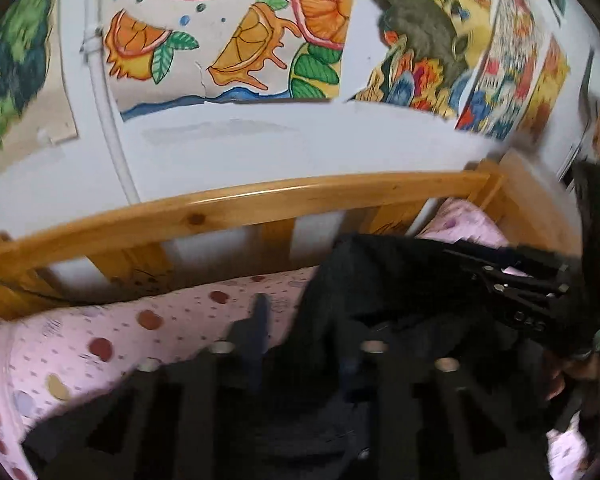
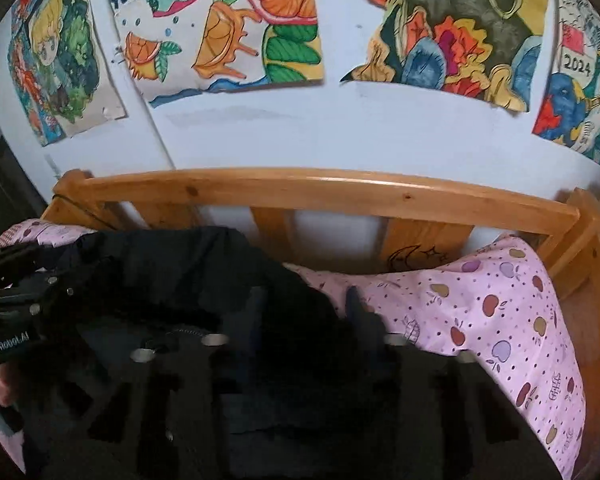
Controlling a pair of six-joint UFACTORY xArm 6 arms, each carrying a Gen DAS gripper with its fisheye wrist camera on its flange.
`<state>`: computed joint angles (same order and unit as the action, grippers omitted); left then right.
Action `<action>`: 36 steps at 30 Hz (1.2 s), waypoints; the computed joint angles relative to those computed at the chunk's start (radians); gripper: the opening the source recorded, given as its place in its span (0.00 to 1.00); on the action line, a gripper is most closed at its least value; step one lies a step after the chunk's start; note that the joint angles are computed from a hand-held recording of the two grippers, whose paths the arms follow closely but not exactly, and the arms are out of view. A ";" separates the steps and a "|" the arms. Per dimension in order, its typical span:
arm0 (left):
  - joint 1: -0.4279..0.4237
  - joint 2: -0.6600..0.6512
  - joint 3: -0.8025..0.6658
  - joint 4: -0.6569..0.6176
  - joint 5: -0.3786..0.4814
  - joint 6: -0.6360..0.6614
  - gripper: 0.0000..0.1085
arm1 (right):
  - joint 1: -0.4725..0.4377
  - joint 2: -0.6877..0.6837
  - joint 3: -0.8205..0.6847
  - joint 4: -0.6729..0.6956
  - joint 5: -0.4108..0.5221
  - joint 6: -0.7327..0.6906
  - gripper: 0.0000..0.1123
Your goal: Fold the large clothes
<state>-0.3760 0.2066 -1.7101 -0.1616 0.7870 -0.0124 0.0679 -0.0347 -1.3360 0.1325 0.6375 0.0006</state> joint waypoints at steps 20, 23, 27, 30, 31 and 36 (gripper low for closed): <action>0.198 -0.574 0.566 -0.817 0.061 0.865 0.06 | -0.072 -0.757 0.579 0.455 -0.001 -0.397 0.05; 0.190 -0.662 0.683 -0.756 0.069 0.892 0.05 | -0.049 -0.840 0.674 0.379 0.023 -0.362 0.04; 0.169 -0.750 0.828 -0.702 0.042 0.904 0.05 | -0.033 -0.921 0.778 0.314 0.055 -0.325 0.04; 0.136 -0.793 0.916 -0.664 -0.009 0.887 0.05 | -0.016 -0.954 0.845 0.268 0.035 -0.302 0.04; 0.124 -0.801 0.936 -0.656 -0.031 0.886 0.05 | -0.009 -0.959 0.866 0.258 0.020 -0.293 0.04; 0.060 -0.781 1.007 -0.635 -0.178 0.864 0.05 | 0.042 -0.949 0.962 0.201 -0.118 -0.238 0.04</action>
